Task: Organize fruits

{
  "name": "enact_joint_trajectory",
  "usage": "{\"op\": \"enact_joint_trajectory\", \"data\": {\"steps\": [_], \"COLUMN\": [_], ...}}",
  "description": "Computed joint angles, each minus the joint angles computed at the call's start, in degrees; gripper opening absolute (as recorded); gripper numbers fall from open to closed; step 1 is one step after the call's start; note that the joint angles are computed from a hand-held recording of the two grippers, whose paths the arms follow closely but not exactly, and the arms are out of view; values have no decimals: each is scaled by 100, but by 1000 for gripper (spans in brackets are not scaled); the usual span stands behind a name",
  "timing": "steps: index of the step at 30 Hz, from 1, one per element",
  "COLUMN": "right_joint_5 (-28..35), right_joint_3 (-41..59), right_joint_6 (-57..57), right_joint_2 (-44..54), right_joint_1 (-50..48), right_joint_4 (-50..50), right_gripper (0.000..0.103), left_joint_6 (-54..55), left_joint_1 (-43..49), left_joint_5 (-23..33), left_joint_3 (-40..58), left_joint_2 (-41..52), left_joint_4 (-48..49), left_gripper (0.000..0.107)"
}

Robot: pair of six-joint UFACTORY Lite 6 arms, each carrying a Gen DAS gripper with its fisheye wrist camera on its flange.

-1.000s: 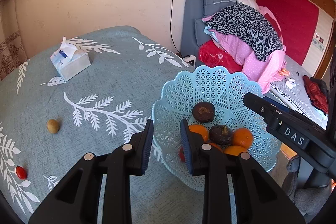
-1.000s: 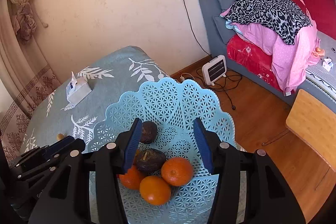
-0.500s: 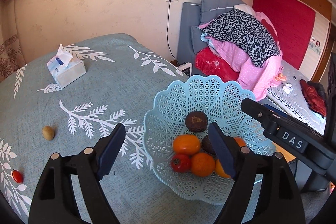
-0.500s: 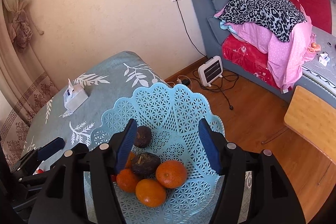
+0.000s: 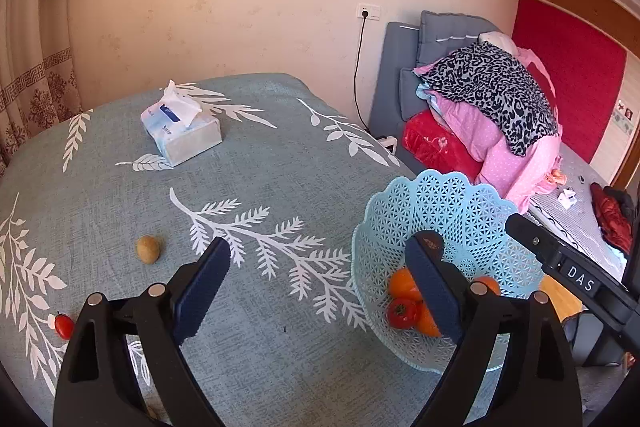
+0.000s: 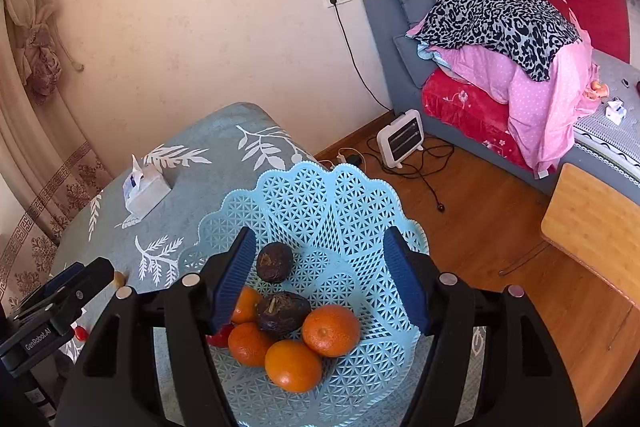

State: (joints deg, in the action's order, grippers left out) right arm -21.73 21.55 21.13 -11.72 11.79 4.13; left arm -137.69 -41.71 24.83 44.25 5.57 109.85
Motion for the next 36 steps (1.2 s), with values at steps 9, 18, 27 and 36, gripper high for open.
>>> {"op": "enact_joint_trajectory", "data": {"steps": [9, 18, 27, 36], "right_joint_5": [11, -44, -135, -246], "right_joint_3": [-17, -19, 74, 483], "right_joint_6": [-391, -848, -1594, -1943], "right_joint_2": [-90, -33, 128, 799], "right_joint_1": [395, 971, 1951, 2759], "right_joint_4": [455, 1012, 1846, 2352], "right_gripper": [68, 68, 68, 68], "left_joint_6": [156, 579, 740, -1991], "left_joint_1": [176, 517, 2207, 4080], "left_joint_5": [112, 462, -105, -585], "left_joint_3": [-748, -2009, -3187, -3291], "left_joint_2": [-682, -1892, -3121, -2243], "left_joint_4": [-303, -699, -284, 3123], "left_gripper": [89, 89, 89, 81]}}
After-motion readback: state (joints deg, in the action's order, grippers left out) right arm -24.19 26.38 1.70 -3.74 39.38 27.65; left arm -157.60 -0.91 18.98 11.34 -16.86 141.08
